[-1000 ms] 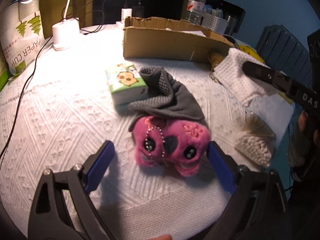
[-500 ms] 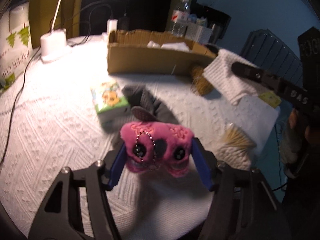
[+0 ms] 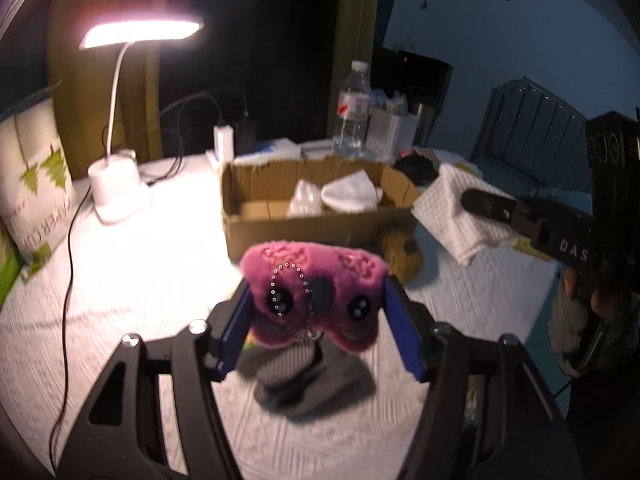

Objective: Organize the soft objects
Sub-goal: 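Lower the pink plush into the box with the left gripper while the right gripper drops the towel in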

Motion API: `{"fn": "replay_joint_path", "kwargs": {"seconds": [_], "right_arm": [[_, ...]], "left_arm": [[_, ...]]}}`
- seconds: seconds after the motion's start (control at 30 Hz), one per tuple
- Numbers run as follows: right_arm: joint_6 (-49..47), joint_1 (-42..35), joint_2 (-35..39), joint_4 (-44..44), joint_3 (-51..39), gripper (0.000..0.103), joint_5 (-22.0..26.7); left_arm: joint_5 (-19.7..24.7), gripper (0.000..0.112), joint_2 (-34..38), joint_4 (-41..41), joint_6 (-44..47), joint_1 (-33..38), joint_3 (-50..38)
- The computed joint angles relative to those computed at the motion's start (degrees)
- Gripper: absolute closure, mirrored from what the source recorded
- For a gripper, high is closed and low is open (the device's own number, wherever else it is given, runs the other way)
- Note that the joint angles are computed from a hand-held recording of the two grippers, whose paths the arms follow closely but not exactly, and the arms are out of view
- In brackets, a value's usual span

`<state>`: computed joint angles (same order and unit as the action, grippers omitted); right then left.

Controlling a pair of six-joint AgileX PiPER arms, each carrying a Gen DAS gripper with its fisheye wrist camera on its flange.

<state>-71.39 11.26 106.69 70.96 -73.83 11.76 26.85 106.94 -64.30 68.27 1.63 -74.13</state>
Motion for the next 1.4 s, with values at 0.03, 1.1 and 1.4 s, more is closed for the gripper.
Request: {"fn": "replay_joint_path", "kwargs": {"seconds": [0.03,1.1,1.4], "right_arm": [[0.7,-0.3,0.3,-0.7,-0.7,0.089,0.2],[33.5,-7.2,24.8,-31.0,-38.1,0.089,12.6],[42.0,-7.2,29.8,-38.9,-46.2,0.076,16.1]], "left_arm": [[-0.3,0.048,0.6,0.7,-0.8,-0.3,-1.2],[11.1,0.043,32.1,35.6,-41.6,-5.4,-53.2],[14.5,0.032,36.4,37.5,-44.7,-5.8,-60.7]]}}
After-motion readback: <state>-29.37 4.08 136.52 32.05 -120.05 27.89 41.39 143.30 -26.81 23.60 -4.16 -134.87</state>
